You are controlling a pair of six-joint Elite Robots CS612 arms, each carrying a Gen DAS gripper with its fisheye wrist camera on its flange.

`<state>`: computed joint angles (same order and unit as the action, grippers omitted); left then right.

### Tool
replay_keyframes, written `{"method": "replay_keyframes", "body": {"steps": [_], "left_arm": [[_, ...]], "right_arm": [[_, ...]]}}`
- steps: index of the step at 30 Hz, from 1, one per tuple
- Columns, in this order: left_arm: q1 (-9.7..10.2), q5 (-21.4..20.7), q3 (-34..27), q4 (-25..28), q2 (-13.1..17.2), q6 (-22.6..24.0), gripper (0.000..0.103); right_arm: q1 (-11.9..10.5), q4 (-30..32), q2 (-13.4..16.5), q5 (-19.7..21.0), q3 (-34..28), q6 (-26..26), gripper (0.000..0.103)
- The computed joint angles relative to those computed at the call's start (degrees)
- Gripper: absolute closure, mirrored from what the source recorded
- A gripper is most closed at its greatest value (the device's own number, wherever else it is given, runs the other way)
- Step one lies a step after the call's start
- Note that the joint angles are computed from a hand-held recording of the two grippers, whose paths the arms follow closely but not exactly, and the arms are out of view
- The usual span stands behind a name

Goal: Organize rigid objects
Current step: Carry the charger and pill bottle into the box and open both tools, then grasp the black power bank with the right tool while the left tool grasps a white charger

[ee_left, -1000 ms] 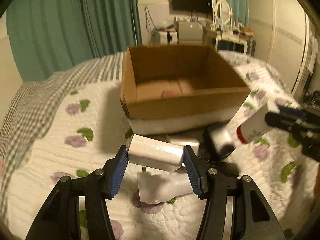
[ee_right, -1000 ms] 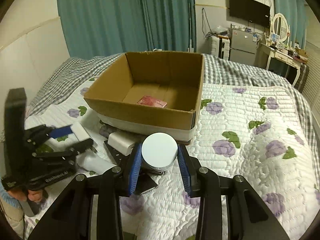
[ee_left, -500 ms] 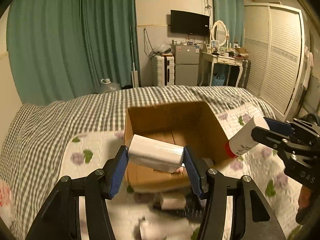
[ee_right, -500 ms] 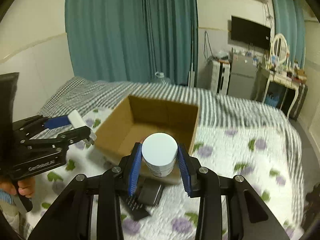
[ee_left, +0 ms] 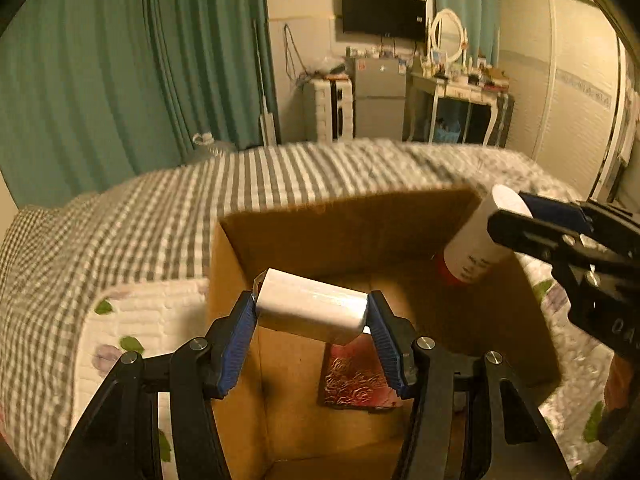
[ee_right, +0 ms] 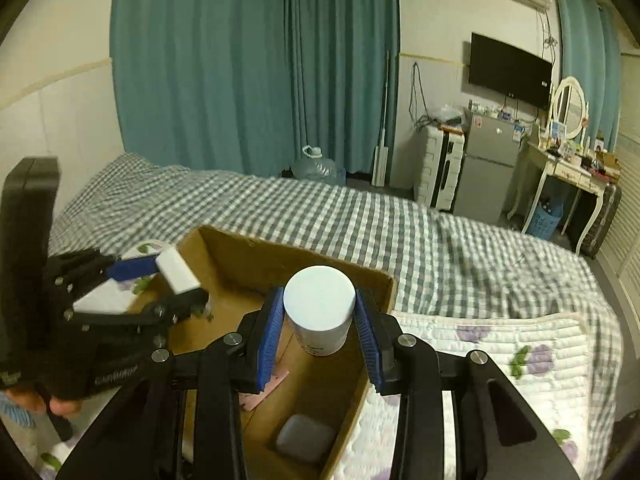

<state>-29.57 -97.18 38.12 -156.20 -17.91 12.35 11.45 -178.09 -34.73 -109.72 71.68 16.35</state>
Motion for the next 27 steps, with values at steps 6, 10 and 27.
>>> {"method": "replay_keyframes", "body": {"steps": [6,10,27], "left_arm": [[0.16,-1.1,-1.9,2.4,1.0,-1.5,0.043],[0.19,0.0,3.5,-2.8,-2.0,-2.8,0.042],[0.99,2.6,32.1,-18.2,-15.0,-4.9,0.039]], "right_arm": [[-1.3,1.4,1.9,3.9,-1.3,2.4,0.067],[-1.4,-0.5,1.0,3.4,0.2,3.6,0.03],[3.8,-7.5,-6.7,-4.3,17.4,10.4,0.025]]}}
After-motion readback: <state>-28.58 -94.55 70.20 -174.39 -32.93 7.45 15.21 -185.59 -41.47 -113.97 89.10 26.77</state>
